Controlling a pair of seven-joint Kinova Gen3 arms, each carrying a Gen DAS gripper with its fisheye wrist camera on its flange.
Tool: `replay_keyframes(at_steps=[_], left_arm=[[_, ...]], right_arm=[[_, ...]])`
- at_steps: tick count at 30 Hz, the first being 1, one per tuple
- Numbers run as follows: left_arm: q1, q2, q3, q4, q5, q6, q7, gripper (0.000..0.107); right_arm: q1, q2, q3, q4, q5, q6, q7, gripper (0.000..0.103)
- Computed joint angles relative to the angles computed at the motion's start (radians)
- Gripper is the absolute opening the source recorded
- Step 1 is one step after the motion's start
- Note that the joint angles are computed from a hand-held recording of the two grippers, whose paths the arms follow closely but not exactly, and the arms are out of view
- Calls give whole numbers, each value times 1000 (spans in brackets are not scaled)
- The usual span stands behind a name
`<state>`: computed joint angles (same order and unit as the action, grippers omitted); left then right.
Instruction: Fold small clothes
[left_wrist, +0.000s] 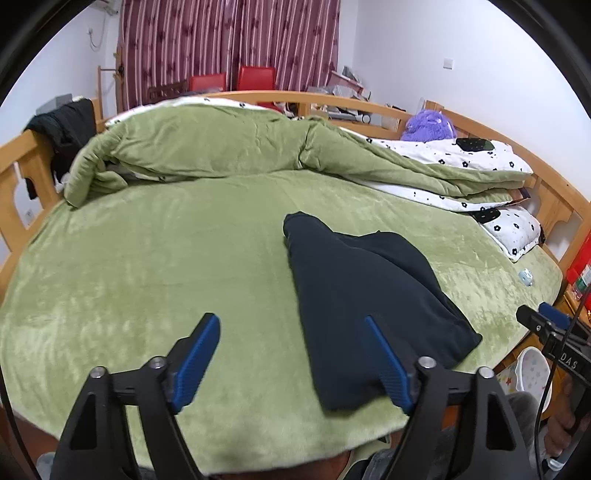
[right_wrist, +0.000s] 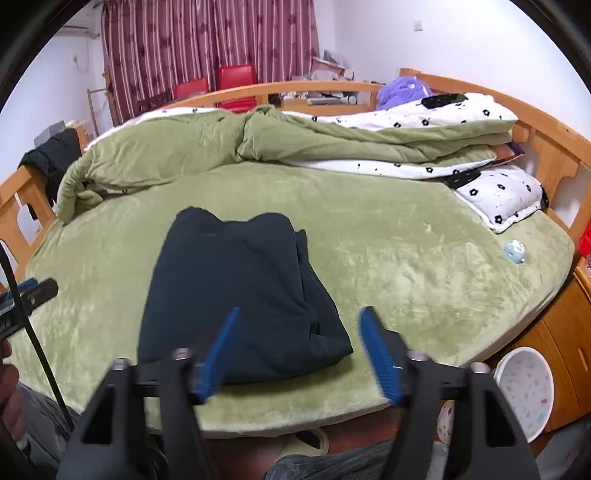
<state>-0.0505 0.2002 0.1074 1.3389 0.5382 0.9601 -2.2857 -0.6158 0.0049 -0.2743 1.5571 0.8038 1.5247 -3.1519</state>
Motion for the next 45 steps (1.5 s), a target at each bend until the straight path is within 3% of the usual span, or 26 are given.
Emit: replay_keyframes(at_steps=[2,5,16,25,45], left_arm=[[-13,-36,-7,29,11,-8,-15,81],[-29,-76,-25,57,38,5,-35,81],[-39,-143,-78,91,87,32,-89,81],[-38,-155,-91,91,91,41,-83,81],[-41,-160,-98,96,98,43,-91,81]], right_arm=[[-24,-4,-22,-12,27,38,-25,90],[-58,0,-44,-39,56,97,-38,95],[-151,33,-60,-134,89,227,-14,96],[-194,48,-43,-156,100,253,-9,96],[-201,46,-41,-160,94,263,-15,96]])
